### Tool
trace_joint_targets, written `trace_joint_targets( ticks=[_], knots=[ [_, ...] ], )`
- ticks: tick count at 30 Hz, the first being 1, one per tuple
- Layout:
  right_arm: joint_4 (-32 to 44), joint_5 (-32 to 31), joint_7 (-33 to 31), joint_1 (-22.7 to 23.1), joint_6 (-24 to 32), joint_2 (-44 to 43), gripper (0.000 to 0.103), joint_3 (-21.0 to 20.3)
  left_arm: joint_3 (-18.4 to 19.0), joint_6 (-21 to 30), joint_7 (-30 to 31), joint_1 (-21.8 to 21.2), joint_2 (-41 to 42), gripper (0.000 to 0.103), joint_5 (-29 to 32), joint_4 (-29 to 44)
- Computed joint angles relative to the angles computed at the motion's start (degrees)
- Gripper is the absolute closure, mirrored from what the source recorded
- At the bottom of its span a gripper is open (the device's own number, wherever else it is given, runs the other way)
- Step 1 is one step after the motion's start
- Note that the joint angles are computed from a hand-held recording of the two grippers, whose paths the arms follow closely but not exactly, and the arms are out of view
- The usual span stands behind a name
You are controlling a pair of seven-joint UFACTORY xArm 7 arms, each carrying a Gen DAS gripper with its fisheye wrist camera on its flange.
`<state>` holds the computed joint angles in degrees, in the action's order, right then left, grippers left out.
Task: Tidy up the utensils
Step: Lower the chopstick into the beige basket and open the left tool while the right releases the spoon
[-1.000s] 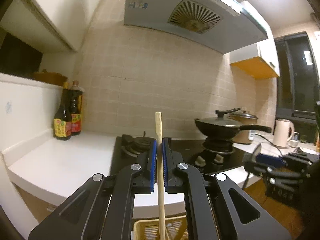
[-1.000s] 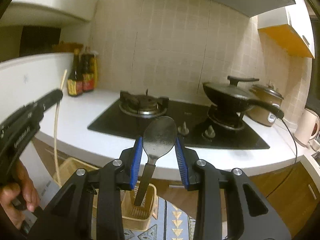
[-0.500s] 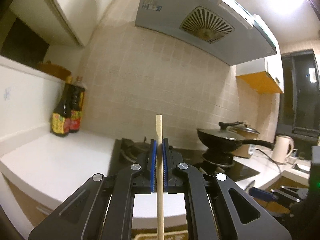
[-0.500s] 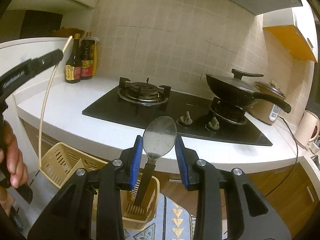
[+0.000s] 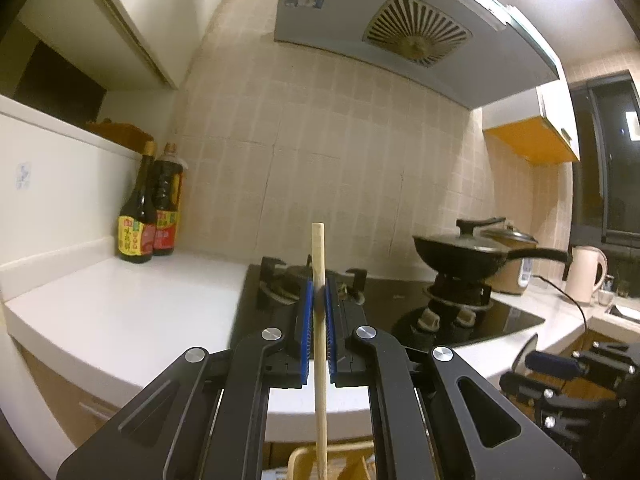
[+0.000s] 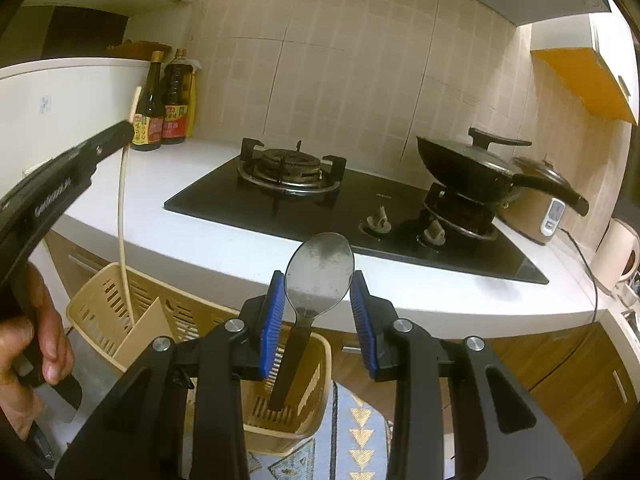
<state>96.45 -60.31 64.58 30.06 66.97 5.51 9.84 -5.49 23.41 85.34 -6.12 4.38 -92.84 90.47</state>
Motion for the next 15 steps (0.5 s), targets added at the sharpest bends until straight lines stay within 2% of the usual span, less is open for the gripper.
trace_joint_targets(
  ticks=[2, 7, 9, 10, 11, 12, 13, 15],
  knots=[
    [-0.35, 0.91, 0.19, -0.1, -0.28, -0.45, 0.072, 0.07, 0.5, 1.68, -1.17, 0.56, -0.98, 0.099, 0.86, -1.57],
    [-2.04, 5.9, 0.45, -1.31, -2.63, -2.68, 0.072, 0.74, 2.38, 8.38, -8.71, 2.26, -2.76, 0.098, 6.47, -4.39],
    [-2.98, 7.13, 1.37, -1.62, -2.88, -3.72, 0.065, 1.25, 3.29, 11.71, -11.56, 3.13, -3.59, 0.096, 8.46, -5.44],
    [-3.47, 7.45, 1.89, -1.76, -2.93, -4.26, 0.05, 1.57, 3.89, 13.84, -12.79, 3.7, -4.23, 0.093, 9.3, -6.15],
    [-4.1, 7.57, 2.52, -1.9, -3.12, -4.84, 0.043, 1.91, 4.55, 16.23, -13.9, 4.28, -4.86, 0.085, 10.22, -6.78],
    [-4.96, 7.7, 3.12, -1.99, -3.52, -5.64, 0.043, 2.34, 4.93, 17.49, -14.34, 4.54, -5.28, 0.078, 10.66, -7.22],
    [-5.28, 7.77, 3.25, -2.09, -3.39, -6.01, 0.043, 2.83, 5.53, 19.24, -14.8, 5.01, -6.15, 0.075, 11.36, -8.06],
    [-5.49, 7.58, 3.74, -1.96, -2.16, -6.58, 0.043, 3.97, 6.42, 20.98, -14.94, 5.45, -7.92, 0.074, 13.01, -9.64]
  ],
)
